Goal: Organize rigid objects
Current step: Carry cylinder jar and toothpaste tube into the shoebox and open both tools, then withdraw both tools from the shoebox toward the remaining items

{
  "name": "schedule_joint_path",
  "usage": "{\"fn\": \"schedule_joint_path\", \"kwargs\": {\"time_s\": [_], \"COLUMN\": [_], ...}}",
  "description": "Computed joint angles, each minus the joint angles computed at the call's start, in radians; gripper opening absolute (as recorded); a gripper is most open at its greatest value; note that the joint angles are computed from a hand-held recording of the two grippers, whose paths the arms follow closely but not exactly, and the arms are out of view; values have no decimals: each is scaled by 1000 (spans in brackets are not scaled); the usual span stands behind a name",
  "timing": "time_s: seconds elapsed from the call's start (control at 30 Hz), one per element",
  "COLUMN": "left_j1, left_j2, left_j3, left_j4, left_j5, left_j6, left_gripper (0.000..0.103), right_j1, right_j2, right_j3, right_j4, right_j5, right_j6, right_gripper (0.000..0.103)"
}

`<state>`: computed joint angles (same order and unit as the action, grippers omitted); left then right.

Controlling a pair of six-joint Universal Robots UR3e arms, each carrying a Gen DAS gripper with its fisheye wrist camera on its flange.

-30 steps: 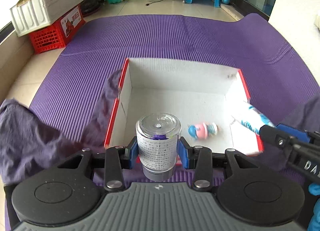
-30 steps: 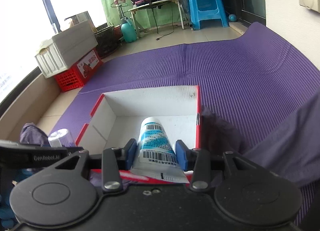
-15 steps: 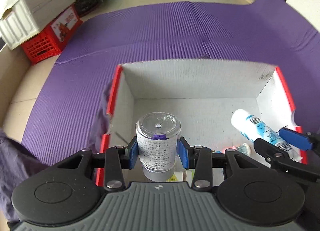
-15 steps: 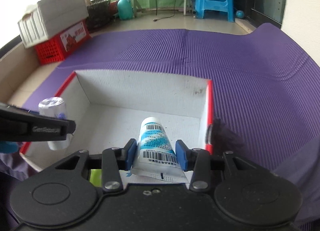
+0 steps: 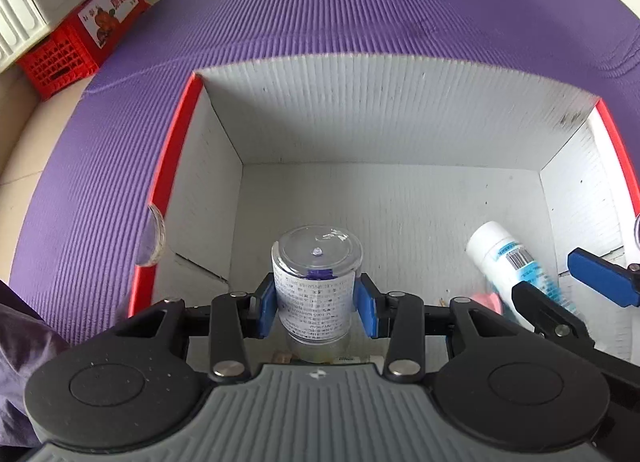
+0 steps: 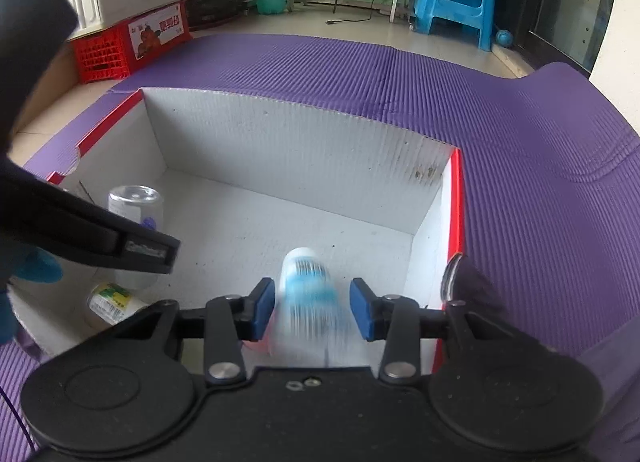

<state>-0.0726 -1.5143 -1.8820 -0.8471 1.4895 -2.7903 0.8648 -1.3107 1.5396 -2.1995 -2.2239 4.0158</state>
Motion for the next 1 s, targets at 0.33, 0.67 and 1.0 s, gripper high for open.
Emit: {"fn": "schedule_joint_path", "kwargs": {"time_s": [0.33, 0.67, 1.0], "left_j1": [18, 66, 213], "left_j2": [-40, 71, 402], "left_j3": [4, -30, -72], "left_j4": [-26, -76, -307], "left_j5": [3, -37, -158], "left_j6": [-11, 3, 117], "left_gripper": [41, 45, 45], "right_j1": [15, 60, 174], "right_j2": [-12, -70, -86], "right_j3": [3, 33, -90], "right_j4": [3, 40, 211], "right_j5": [10, -5, -71], "right_j6": [11, 88, 188], "right_gripper": [55, 61, 61]}}
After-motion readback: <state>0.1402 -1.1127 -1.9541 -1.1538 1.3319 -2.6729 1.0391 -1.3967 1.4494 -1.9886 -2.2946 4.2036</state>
